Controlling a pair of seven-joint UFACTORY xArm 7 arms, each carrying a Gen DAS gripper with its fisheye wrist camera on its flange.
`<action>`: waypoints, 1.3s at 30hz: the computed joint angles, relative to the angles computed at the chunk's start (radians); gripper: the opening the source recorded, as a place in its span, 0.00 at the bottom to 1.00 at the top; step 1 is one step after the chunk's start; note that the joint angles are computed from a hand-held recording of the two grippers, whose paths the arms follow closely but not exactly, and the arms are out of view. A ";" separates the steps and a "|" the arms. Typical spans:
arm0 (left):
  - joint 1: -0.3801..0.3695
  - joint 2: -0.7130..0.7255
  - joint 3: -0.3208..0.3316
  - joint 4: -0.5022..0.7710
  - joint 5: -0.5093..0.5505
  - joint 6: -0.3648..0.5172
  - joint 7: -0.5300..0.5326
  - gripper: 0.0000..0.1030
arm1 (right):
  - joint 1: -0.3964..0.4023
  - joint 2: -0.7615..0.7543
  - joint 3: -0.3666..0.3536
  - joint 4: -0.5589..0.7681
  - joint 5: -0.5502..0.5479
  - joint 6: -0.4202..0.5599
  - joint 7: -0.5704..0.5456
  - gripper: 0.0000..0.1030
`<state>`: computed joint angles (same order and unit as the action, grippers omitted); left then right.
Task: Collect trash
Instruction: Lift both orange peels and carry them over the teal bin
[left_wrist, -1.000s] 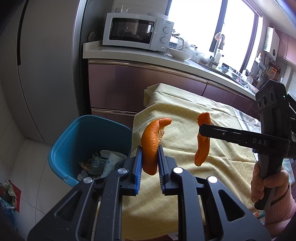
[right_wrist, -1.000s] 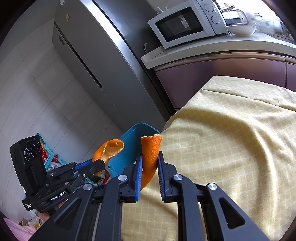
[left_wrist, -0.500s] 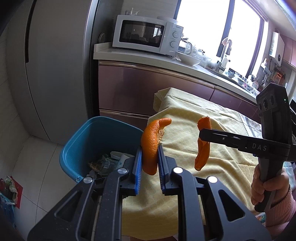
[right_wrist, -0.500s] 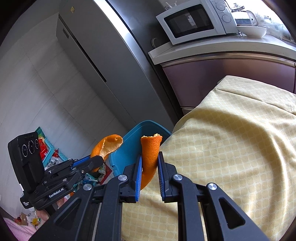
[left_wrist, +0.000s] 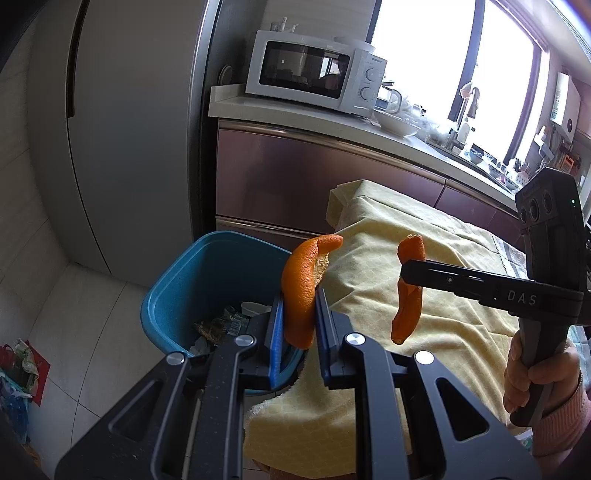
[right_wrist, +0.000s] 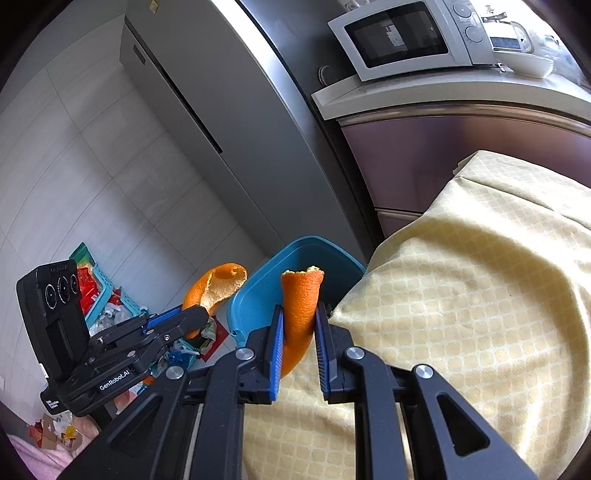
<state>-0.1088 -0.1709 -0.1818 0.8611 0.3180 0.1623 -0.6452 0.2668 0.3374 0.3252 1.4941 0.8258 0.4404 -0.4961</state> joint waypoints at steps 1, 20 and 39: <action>0.001 0.001 0.000 0.001 0.001 0.000 -0.001 0.16 | 0.001 0.005 -0.001 0.008 -0.004 0.005 0.003 0.14; 0.032 0.008 0.000 -0.006 0.059 0.006 -0.072 0.16 | 0.023 0.077 0.005 0.097 -0.102 0.028 0.069 0.14; 0.022 0.061 0.036 0.020 0.076 0.009 -0.087 0.16 | 0.054 0.183 0.010 0.229 -0.240 0.070 0.177 0.14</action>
<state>-0.0869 -0.1103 -0.1457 0.8814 0.3942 0.1713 -0.7324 0.3212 0.5208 0.3349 1.7234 0.5857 0.5100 -0.3187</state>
